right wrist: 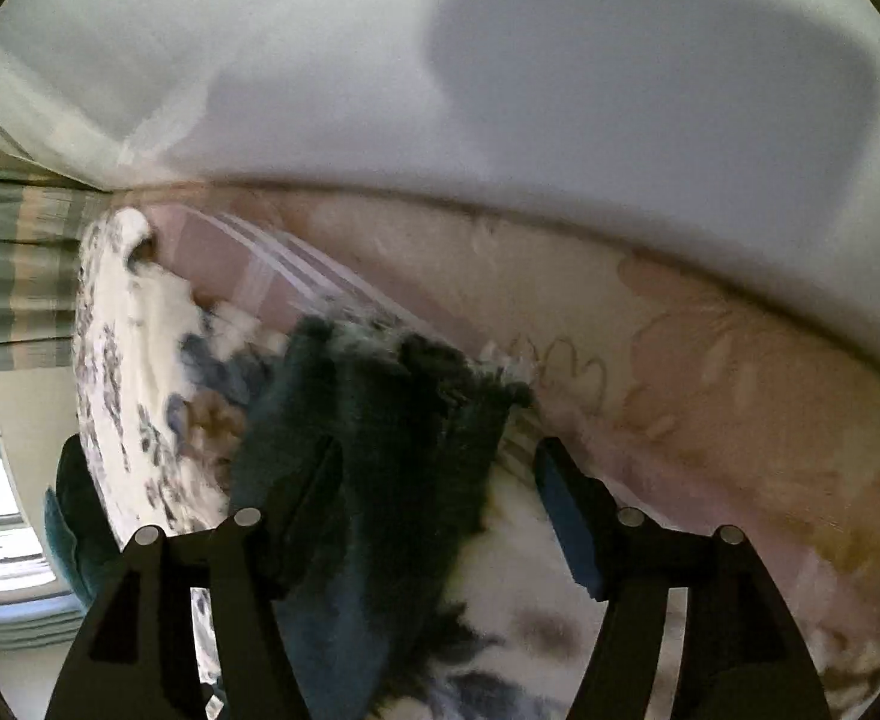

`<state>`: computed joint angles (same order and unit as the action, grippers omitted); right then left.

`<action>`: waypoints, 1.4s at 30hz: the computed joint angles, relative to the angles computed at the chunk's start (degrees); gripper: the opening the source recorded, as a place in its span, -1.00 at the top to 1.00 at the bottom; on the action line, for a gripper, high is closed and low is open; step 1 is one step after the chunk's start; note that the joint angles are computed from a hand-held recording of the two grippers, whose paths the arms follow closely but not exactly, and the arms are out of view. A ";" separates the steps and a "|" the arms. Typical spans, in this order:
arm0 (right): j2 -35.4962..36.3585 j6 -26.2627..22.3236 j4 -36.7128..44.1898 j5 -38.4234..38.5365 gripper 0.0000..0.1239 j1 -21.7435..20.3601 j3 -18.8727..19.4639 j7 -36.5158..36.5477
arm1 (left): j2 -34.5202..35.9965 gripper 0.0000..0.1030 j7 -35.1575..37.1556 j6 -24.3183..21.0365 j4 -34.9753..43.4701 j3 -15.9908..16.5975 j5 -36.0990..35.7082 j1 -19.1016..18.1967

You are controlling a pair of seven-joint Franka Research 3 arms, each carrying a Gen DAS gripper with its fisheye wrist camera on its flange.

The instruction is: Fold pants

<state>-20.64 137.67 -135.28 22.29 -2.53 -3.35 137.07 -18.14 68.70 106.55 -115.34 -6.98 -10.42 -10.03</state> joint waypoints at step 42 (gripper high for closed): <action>31.33 -8.35 50.84 -35.75 0.80 23.12 24.12 11.02 | -13.84 -0.87 13.53 -7.16 -1.44 14.34 8.41 14.14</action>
<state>10.69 129.32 -84.44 -13.46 20.59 20.77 148.08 -31.98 82.23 99.38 -116.79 7.36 -2.00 4.11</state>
